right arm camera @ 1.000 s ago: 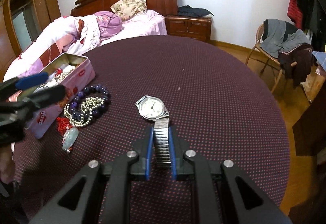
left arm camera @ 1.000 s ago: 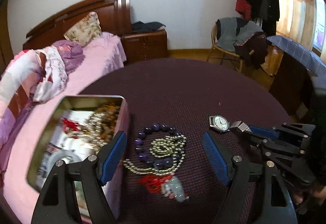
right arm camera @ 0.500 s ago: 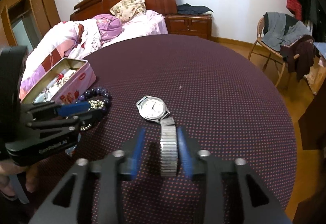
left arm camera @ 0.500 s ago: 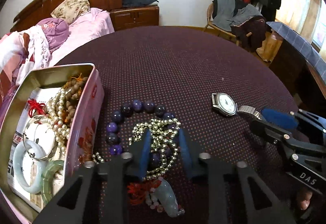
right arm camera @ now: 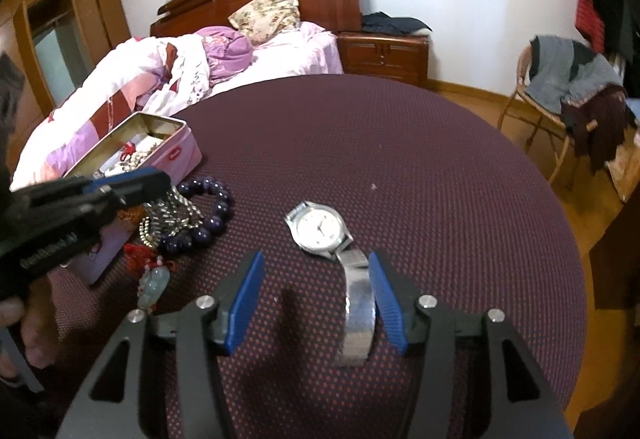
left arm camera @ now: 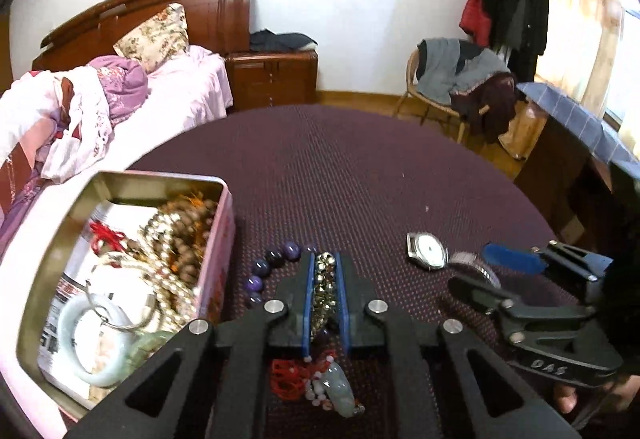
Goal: Organize jewelry
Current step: 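Grasp the gold chain necklace with the left tool while the right tool holds the watch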
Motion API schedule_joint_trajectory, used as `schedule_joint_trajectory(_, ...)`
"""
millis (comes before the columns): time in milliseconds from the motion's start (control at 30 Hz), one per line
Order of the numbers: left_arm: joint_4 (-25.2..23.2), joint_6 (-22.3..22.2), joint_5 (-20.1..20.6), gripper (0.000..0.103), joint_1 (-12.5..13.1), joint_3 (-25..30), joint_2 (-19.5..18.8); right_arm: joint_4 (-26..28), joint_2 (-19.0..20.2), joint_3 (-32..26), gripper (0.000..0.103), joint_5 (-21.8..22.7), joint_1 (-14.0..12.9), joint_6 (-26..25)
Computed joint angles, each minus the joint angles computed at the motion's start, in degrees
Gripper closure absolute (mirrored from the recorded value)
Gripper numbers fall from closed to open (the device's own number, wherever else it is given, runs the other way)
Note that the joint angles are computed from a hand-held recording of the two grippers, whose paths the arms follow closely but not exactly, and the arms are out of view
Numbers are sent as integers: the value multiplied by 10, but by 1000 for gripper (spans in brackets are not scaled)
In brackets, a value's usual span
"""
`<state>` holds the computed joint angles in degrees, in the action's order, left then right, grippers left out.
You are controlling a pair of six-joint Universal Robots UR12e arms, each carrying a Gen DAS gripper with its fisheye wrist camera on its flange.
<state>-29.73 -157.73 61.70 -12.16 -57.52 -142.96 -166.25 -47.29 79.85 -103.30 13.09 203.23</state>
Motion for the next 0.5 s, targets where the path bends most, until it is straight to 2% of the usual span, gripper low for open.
schedule_joint_trajectory(200, 20, -22, -11, 94, 4, 8, -2, 45, 15, -34, 45, 36, -10, -12)
schedule_joint_trajectory(300, 28, -24, -15, 94, 5, 9, -2, 53, 21, -45, 45, 28, -10, -24)
schedule_joint_trajectory(433, 31, -22, -18, 94, 7, 11, -3, 75, 24, -52, 45, 56, -18, -13)
schedule_joint_trajectory(467, 30, -22, -18, 94, 7, 12, -4, 77, 24, -52, 51, 57, -19, -12)
schedule_joint_trajectory(500, 28, -23, -17, 94, 7, 14, -5, 77, 24, -51, 61, 54, -19, -14)
